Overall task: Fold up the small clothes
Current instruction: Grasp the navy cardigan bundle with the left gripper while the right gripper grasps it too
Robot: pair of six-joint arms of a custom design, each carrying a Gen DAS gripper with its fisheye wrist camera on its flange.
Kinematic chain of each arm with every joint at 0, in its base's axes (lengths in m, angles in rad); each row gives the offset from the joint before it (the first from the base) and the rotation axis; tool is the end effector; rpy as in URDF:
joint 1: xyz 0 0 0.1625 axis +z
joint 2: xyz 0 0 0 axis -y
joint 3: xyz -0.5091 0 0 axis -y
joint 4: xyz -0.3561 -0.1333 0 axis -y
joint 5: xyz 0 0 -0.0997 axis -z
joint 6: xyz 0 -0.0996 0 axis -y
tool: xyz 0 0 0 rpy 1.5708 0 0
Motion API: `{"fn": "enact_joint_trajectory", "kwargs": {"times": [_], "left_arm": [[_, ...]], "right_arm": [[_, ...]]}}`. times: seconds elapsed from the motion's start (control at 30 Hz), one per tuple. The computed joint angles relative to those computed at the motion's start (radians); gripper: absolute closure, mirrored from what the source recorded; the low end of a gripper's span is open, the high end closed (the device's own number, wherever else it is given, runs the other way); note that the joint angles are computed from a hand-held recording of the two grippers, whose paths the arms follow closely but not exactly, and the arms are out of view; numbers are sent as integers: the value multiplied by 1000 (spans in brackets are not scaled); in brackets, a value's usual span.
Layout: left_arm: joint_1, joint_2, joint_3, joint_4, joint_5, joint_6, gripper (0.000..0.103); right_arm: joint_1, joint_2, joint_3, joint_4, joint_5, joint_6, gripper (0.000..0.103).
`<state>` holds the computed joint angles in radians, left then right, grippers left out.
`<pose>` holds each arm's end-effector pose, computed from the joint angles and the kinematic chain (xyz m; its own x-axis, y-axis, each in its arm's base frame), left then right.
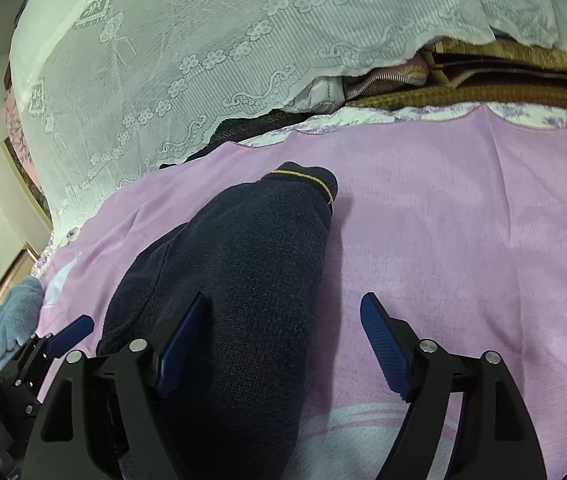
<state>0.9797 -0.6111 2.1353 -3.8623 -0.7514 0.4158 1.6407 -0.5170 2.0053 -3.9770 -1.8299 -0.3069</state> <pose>-0.1368 -0.5736 0.1192 -0.6151 0.2041 -0.7616 0.7101 0.5632 -0.4226 0.1501 -0.5999 0.0800 -0.9199 -0.0539 0.3883 -0.3361 0.6186 -0.7102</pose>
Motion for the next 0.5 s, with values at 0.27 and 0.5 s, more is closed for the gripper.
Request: {"fn": "enact_joint_trajectory", "kwargs": {"times": [0.27,0.5], "left_arm": [[5,-7,-2,19,-1,-24,15],[30,-47,1,103,-65,-109,7]], "right_arm": [[-21,-15,9,31,57,48,20],[-33,-21,25,22,103,66,20]]}}
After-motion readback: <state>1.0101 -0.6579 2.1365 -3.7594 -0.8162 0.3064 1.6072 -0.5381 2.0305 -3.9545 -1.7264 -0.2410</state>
